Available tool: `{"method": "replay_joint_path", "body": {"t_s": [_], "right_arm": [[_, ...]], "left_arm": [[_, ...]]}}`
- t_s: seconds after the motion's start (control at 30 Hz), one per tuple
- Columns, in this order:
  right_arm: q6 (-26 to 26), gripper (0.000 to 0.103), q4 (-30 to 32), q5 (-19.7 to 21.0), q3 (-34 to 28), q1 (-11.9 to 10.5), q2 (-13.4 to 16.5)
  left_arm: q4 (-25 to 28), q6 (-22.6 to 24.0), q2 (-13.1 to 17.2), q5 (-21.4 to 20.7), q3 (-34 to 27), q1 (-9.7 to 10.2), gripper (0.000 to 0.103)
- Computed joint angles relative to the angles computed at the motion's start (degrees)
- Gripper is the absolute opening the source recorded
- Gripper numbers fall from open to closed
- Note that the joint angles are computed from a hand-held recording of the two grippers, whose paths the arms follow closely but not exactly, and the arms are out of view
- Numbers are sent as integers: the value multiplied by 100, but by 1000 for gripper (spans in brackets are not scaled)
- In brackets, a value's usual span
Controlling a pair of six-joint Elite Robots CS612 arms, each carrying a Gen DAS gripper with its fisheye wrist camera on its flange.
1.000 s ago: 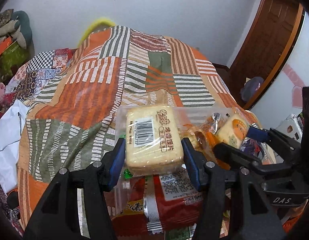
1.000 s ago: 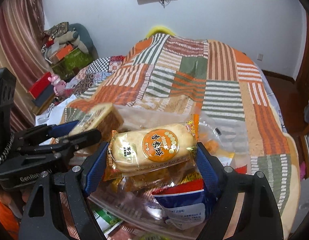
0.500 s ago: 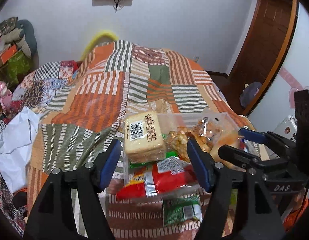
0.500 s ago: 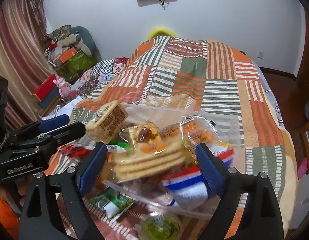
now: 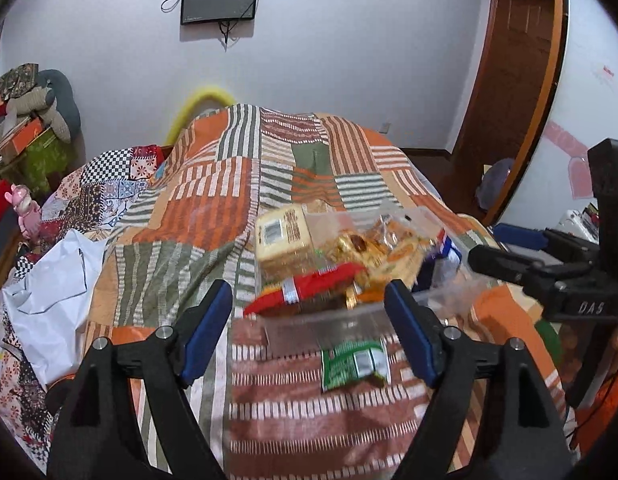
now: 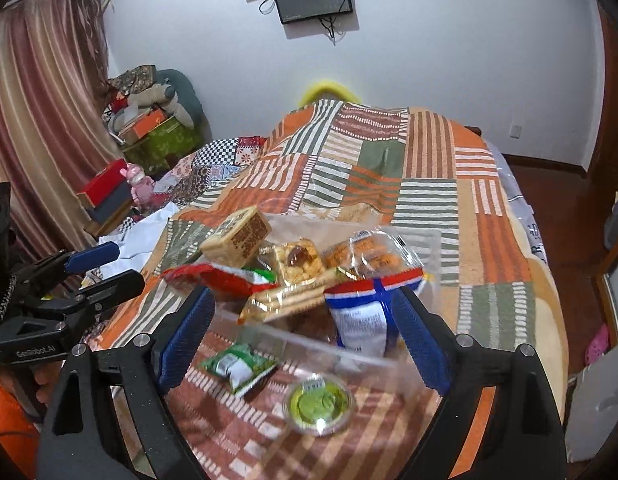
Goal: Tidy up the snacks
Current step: 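Grasp the green jelly cup with the right gripper while the left gripper grasps the green pouch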
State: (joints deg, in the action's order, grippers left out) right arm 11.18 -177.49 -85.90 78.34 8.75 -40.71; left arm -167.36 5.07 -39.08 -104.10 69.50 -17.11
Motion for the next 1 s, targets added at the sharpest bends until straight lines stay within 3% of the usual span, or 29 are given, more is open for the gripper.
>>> {"method": "replay_joint_path", "body": {"t_s": [0.4,0.87,1.0], "right_arm": [[-145,89,131,-96,508,13,-130],[-251,89,631,1,391,20,47],[-322,83,821,90,286,14,107]], "left_arm": [[419,222,-81,-118,384,-76,82],[1365,444,214,-254,-20,-197,82],[1630,459,341,-273,-227,-217,82]]}}
